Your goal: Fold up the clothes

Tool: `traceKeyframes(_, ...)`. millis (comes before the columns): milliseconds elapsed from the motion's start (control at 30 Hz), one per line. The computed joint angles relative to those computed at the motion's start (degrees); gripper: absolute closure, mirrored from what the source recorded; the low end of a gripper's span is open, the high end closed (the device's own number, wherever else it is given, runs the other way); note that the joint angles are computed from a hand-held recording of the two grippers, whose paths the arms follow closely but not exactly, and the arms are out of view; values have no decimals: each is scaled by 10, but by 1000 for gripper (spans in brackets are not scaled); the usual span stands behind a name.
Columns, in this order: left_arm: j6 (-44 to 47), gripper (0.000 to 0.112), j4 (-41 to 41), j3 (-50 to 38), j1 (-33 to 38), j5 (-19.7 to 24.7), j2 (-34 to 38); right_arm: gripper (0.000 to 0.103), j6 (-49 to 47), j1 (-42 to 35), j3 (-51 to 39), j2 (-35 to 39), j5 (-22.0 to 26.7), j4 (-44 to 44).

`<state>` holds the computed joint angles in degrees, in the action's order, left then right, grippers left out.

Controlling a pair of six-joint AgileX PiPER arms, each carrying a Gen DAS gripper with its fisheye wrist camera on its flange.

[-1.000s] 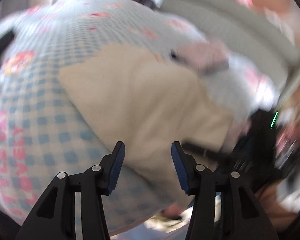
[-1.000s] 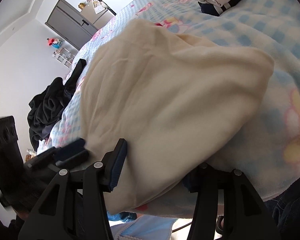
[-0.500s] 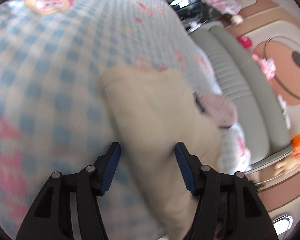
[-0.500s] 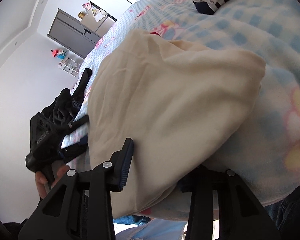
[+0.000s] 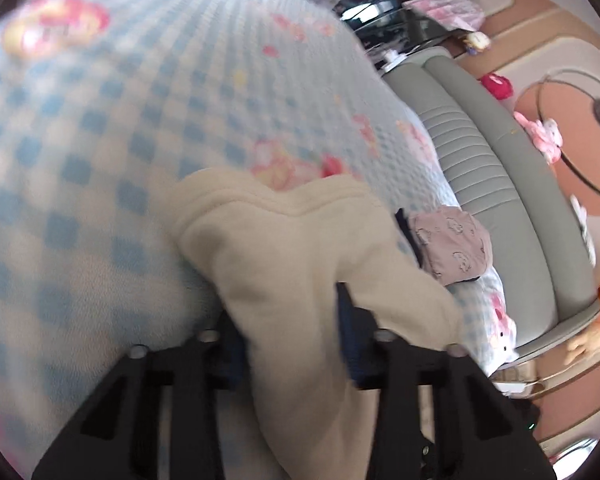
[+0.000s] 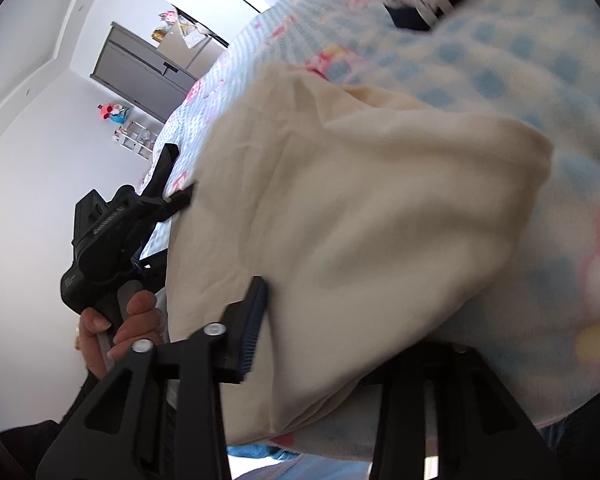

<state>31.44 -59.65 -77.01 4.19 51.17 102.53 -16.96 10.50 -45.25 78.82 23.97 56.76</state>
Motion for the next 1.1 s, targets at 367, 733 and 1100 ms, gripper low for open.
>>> traceKeyframes(367, -52, 85, 97, 84, 49, 32, -220, 84, -80, -72, -59, -32, 109, 28)
traceKeyframes(733, 10, 61, 180, 109, 208, 128, -223, 72, -34, -137, 19, -44, 151, 33)
traceKeyframes(1100, 64, 61, 219, 35, 47, 60, -156, 69, 28, -111, 17, -64, 131, -44)
